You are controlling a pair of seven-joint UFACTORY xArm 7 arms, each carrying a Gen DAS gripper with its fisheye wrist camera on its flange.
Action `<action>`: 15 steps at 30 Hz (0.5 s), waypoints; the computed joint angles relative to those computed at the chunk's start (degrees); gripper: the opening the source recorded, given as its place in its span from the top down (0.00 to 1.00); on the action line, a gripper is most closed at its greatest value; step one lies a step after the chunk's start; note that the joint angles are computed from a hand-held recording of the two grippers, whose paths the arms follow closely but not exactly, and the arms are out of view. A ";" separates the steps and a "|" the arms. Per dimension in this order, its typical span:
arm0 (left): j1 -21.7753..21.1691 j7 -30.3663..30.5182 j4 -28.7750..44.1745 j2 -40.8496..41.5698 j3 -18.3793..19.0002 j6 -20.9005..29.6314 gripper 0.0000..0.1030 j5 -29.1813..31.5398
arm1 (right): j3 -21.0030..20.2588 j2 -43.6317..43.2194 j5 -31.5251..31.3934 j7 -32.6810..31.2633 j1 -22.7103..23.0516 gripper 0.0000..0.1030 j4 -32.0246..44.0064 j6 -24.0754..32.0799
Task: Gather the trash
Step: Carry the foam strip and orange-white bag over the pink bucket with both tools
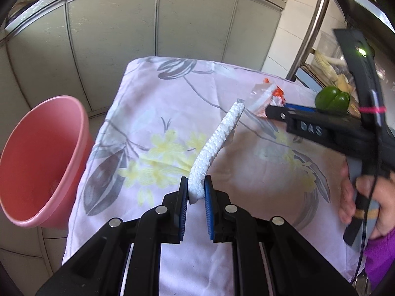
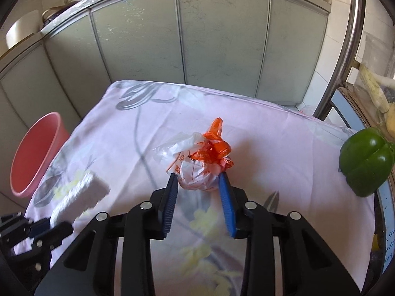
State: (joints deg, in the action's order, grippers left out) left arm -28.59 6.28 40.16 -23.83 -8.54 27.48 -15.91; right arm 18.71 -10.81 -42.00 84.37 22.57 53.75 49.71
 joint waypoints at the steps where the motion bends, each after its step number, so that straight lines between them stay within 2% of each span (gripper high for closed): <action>1: 0.22 -0.40 -0.26 -0.40 -0.19 -0.19 0.88 0.24 | 0.36 -0.34 -0.11 0.58 0.28 0.66 -0.09 -0.11; 7: 2.23 -4.49 -2.37 -3.68 -1.69 -2.37 0.88 3.67 | 2.46 -1.04 -0.67 2.58 1.84 0.66 0.73 0.61; 15: 3.07 -7.52 -4.11 -7.01 -0.36 -3.37 0.88 5.52 | 3.92 1.79 -2.11 3.66 4.87 0.66 4.45 2.27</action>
